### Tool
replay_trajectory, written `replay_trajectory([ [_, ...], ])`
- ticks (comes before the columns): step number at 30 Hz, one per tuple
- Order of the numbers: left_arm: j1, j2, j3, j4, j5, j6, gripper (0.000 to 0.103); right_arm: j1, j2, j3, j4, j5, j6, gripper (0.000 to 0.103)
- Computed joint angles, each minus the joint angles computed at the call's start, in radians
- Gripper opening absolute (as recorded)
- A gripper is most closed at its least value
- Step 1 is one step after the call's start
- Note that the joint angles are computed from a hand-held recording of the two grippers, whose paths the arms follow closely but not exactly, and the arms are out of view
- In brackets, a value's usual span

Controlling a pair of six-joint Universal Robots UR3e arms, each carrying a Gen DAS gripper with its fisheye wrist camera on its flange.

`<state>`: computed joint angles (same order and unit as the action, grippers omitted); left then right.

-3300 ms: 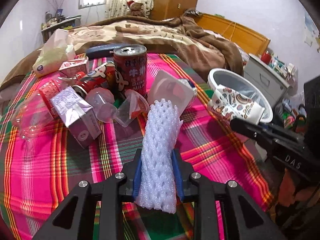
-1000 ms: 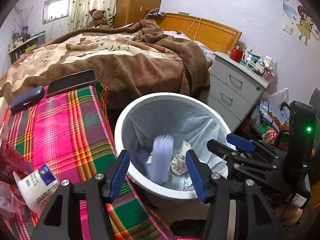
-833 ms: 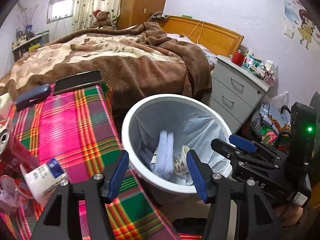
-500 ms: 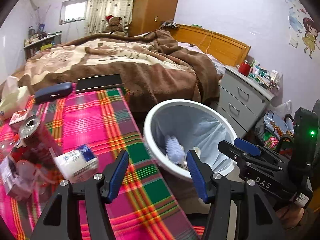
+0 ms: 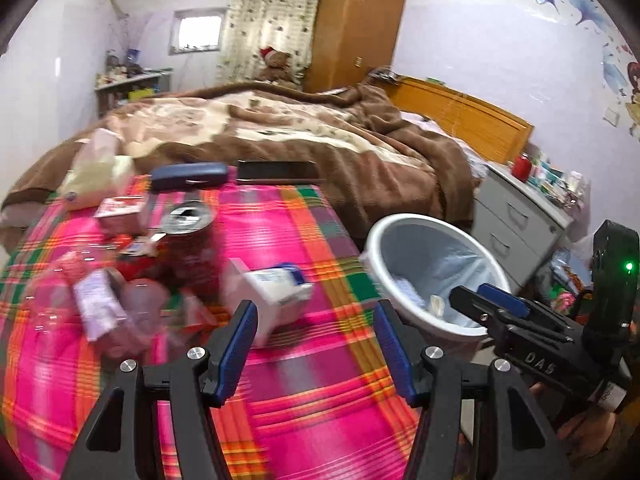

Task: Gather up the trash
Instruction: 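Move both open tools back over the remaining trash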

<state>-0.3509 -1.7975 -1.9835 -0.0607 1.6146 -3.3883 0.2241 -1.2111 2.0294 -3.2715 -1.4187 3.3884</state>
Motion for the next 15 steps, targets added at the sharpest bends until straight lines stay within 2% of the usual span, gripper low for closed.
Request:
replay_trajectory([
  [15, 0.312, 0.264, -0.382, 0.097, -0.084, 0.044, 0.060, 0.152, 0.137, -0.226, 0.114, 0.010, 0.028, 0.060],
])
